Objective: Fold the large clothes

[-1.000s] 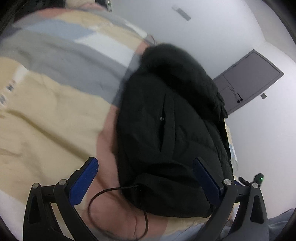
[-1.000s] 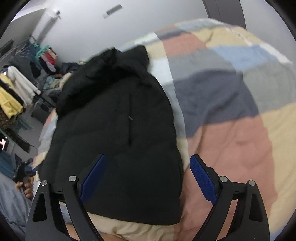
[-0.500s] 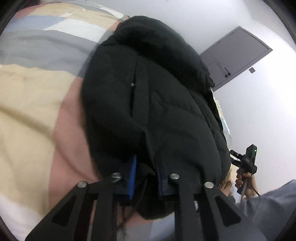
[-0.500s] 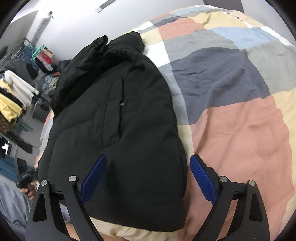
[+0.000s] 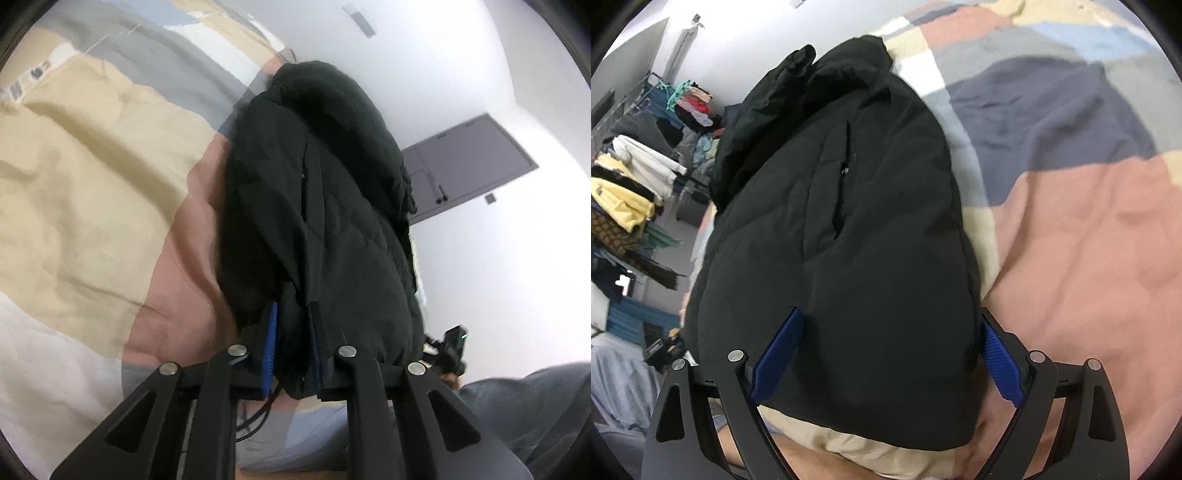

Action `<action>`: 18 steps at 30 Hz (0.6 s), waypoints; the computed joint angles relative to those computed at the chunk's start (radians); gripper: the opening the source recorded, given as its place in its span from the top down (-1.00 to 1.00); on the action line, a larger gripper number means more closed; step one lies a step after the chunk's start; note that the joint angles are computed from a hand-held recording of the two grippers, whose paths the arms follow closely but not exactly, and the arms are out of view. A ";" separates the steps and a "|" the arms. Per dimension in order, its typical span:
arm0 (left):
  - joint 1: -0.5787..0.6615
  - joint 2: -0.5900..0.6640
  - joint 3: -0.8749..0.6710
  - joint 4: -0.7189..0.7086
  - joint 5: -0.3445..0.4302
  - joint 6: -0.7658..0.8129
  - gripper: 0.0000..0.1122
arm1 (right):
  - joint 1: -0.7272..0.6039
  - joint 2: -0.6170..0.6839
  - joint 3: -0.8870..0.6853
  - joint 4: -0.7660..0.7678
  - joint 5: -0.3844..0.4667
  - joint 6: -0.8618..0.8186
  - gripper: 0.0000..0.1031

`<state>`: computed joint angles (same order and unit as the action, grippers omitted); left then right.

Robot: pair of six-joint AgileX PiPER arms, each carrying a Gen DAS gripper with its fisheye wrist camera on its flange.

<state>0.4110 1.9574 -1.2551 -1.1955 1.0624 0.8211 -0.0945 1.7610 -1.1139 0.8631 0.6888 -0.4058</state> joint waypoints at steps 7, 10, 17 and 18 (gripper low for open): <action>0.040 0.094 -0.040 -0.109 0.026 0.002 -0.36 | -0.029 0.013 0.006 0.161 0.047 -0.125 -0.79; 0.028 0.149 -0.087 -0.112 0.045 -0.021 -0.42 | -0.028 0.013 0.006 0.195 0.062 -0.160 -0.80; -0.065 0.243 -0.218 -0.103 0.116 -0.055 -0.42 | 0.001 0.080 -0.083 0.058 0.105 -0.040 -0.80; -0.078 0.252 -0.231 -0.107 0.115 -0.064 -0.42 | 0.007 0.088 -0.096 0.049 0.108 -0.026 -0.80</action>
